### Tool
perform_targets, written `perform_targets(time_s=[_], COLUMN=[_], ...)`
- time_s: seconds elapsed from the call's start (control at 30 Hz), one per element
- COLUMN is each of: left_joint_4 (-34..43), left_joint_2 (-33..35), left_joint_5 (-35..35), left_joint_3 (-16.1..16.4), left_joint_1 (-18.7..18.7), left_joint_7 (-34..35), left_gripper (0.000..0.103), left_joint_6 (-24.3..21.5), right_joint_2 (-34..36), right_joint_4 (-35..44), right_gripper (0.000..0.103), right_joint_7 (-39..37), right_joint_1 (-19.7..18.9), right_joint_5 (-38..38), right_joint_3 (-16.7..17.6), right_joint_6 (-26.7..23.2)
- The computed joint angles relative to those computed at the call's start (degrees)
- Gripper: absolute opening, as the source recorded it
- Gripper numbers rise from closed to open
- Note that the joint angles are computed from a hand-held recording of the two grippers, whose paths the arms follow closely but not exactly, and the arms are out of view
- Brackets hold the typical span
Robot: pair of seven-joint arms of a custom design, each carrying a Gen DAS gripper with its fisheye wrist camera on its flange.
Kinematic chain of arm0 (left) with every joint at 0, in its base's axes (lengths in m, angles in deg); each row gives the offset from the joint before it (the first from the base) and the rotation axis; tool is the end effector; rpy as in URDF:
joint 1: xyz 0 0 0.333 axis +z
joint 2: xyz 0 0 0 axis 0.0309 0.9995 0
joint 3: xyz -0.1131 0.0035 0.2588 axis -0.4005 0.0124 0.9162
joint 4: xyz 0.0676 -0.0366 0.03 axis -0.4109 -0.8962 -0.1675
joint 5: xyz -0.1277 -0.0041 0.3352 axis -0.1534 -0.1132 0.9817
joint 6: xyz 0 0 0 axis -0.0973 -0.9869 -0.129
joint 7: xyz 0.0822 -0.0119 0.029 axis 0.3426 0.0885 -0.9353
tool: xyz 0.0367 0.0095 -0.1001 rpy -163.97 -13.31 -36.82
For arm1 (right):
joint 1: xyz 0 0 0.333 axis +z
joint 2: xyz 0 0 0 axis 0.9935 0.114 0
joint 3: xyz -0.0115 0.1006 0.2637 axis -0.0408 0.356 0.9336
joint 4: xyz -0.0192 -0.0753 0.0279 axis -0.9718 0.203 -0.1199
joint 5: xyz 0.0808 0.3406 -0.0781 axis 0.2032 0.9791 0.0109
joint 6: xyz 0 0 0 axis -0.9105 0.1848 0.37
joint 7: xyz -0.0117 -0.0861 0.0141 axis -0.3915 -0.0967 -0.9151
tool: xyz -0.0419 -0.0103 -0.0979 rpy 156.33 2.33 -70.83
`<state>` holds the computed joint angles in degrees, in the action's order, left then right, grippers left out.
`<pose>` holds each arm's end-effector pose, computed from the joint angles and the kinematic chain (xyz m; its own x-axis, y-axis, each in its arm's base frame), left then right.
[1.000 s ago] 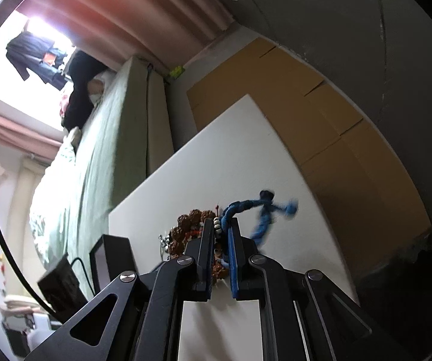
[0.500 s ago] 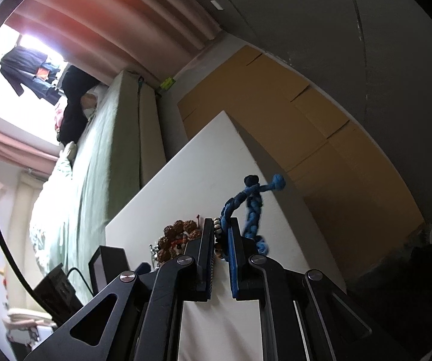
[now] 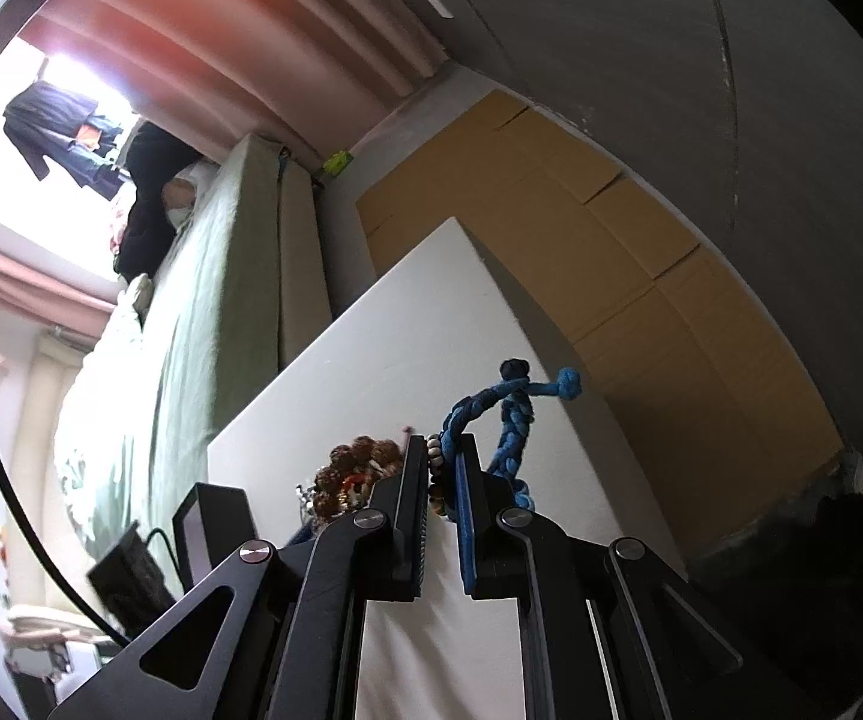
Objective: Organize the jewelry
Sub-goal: 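Close the left tool on the brown bead bracelet and lift it, then lower the brown bead bracelet into the black box and open the left tool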
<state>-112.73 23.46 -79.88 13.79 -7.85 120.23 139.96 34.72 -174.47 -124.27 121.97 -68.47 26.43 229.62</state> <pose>0.4937 -0.1611 0.3845 -0.5588 -0.7594 0.3331 -0.7503 0.2919 -0.5932 0.4293 0.4491 0.4441 -0.4737 -0.6747 -0.5661 -0.6264 0.7099 -0.3220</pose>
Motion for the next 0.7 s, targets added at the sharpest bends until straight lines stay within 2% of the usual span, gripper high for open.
perform_targets(time_s=[0.27,0.7], left_joint_4=[0.4,0.2], left_joint_2=[-3.7,-8.4], left_joint_5=[-6.2,-10.1], left_joint_3=[2.6,6.9], left_joint_1=[2.0,5.1], left_joint_7=[4.4,7.4], left_gripper=[0.02,0.02], left_joint_6=[-6.4,-9.4], right_joint_2=[2.7,9.3], right_joint_4=[3.7,13.4], right_gripper=[0.01,0.01], right_joint_7=[-1.7,-7.9], right_joint_1=[0.8,3.3], right_joint_5=[0.6,3.8], right_joint_3=[-0.3,-1.8], right_joint_6=[-0.9,-2.2])
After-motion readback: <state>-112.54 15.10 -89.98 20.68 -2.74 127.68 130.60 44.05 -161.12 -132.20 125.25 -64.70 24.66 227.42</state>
